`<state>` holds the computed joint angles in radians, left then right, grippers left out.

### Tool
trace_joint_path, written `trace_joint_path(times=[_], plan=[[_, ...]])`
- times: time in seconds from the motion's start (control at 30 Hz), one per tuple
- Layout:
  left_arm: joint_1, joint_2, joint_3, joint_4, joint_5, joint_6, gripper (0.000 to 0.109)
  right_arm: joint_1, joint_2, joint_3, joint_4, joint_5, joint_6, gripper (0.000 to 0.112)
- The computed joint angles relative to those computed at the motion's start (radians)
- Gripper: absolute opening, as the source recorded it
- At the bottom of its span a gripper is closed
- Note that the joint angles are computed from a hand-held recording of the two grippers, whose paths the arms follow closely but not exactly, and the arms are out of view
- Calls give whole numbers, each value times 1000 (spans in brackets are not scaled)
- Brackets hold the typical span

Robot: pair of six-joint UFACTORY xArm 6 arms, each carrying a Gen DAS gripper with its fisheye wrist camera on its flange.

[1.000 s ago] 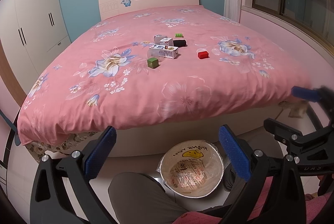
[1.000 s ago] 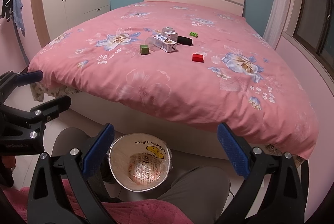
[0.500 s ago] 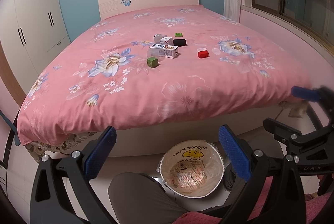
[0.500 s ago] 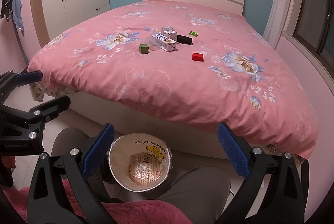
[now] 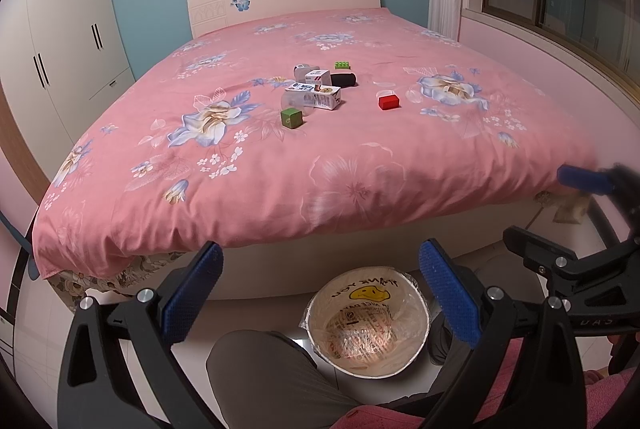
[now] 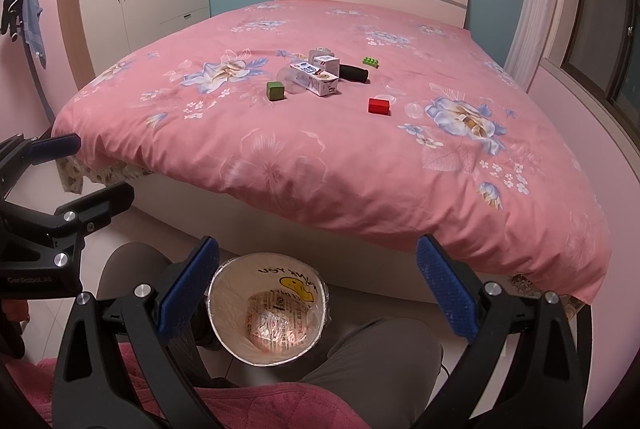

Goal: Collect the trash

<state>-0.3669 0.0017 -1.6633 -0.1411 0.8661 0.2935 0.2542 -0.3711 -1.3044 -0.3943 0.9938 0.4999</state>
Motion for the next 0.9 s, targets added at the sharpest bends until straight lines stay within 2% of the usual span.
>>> trace_joint_path(times=[0.6, 0.9], plan=[[4, 6, -9, -12, 10, 8, 100, -8, 4, -7, 7, 3, -11, 96], [2, 44, -34, -29, 10, 32, 100, -29, 12, 28, 11, -47, -14, 96]])
